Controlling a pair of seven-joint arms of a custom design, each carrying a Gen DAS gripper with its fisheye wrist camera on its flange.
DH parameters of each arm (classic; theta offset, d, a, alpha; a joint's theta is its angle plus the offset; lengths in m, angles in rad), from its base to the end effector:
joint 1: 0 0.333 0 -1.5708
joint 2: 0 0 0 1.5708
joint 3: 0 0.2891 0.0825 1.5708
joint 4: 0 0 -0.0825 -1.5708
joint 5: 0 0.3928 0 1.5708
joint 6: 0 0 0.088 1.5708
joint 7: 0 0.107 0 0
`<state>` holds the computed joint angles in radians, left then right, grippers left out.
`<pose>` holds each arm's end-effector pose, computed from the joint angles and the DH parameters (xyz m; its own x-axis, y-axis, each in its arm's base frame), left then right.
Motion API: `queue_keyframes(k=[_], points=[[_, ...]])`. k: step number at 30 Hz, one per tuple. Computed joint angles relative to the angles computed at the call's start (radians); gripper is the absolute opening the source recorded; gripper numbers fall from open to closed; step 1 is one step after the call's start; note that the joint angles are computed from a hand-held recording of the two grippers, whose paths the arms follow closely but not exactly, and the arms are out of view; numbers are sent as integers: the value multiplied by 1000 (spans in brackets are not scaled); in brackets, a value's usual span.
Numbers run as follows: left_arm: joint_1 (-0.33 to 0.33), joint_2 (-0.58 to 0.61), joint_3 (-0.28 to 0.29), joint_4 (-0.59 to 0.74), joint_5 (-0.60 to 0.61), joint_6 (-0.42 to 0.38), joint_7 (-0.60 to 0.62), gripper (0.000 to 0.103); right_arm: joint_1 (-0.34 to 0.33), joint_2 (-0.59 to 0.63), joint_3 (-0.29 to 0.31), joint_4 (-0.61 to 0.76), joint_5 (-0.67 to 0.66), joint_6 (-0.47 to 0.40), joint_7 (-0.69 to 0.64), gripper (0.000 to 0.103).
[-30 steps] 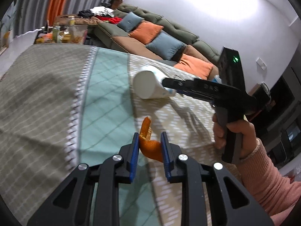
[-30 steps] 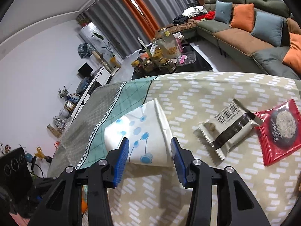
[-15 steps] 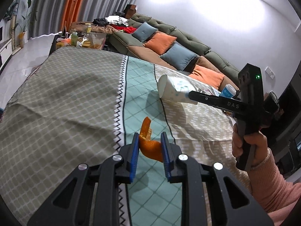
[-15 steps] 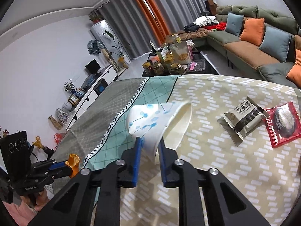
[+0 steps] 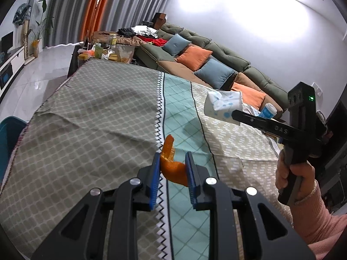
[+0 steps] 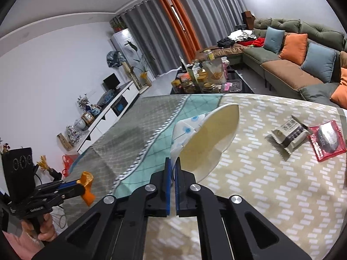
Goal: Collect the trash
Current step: 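Carry the orange peel and white paper cup over the teal bin with both grippers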
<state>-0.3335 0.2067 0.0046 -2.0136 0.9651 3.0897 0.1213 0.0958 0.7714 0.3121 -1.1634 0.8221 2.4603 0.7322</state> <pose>0.5647 -0.2644 0.3970 0.0192 -0.9409 0.3383 -0.6615 -0.2657 -0.7013 0.7491 0.2371 0.3892 0.6440 -0.6333 -0.4292 -0.6690 -0.1940 -0.7175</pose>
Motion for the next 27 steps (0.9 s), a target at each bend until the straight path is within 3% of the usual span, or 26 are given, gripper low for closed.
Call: queue_keyframes(k=[5,16,27], points=[[1,-43,9,-34,95,-18,-93,24,-21,-52,34,-76,65,-9,-69,3],[122,-145,-90,-131,236,-62,-241,24,7,-148,26,-195,182,-58,-196,3],[216,-234,-158,-210,296,-95,-316,24,47,-161,11,-204,217,-132,-243,3]])
